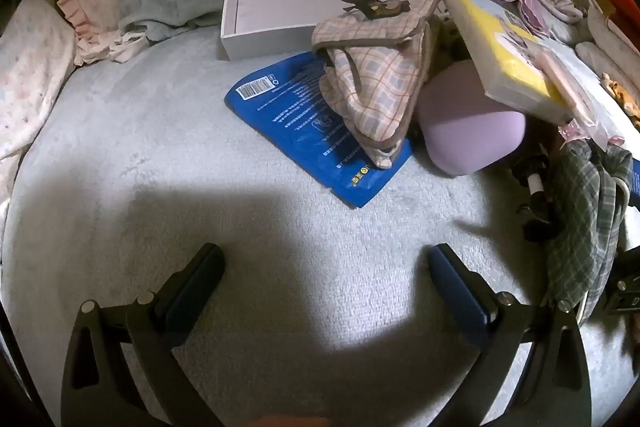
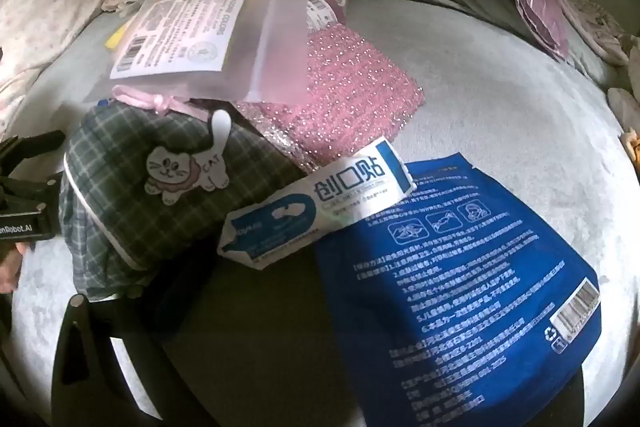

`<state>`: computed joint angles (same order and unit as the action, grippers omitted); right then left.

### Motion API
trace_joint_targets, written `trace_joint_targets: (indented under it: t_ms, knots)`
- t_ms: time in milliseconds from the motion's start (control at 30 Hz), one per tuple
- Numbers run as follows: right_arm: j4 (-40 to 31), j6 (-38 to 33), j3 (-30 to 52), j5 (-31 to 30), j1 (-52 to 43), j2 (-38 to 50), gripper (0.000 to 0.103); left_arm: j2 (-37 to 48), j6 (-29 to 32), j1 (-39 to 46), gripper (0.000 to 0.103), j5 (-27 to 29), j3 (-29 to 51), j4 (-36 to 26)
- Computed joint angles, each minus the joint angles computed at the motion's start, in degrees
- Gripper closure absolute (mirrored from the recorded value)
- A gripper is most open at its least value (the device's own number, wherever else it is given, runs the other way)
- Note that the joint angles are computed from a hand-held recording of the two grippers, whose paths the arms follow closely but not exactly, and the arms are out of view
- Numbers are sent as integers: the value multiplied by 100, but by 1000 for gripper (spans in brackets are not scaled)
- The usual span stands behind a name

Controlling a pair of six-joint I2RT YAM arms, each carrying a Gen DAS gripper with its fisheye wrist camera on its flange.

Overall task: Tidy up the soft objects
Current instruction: 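Grasp the green plaid cloth with the right gripper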

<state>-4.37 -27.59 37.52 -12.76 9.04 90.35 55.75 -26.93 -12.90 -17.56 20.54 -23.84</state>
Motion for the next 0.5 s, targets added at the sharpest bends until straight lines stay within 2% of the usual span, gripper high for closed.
trace_joint_targets:
  t_ms: [67,133,267,367,433,500]
  knots:
    - [70,159,-131,102,99,-131,0,-67,62,90,0,90,-41,40]
    - [300,343,-562,-212,-104,-519,0,-145,182,248,0,219,-76,58]
    - [12,225,-846,-798,-733,-1213,1,-471,313,389,2,306,-150,-75]
    - [195,361,-1342,-992,-1126,-2072,1,-639,117,134,8,57,-112,-242]
    - [13,339,-1251,-1323,-1361,-2208,1,-923,-106,-133,12,-210,-94,-464]
    - [-242,453,-1172,-1563,-1455,-2413,1,-1223,-232,-367,12,-468,-85,-631]
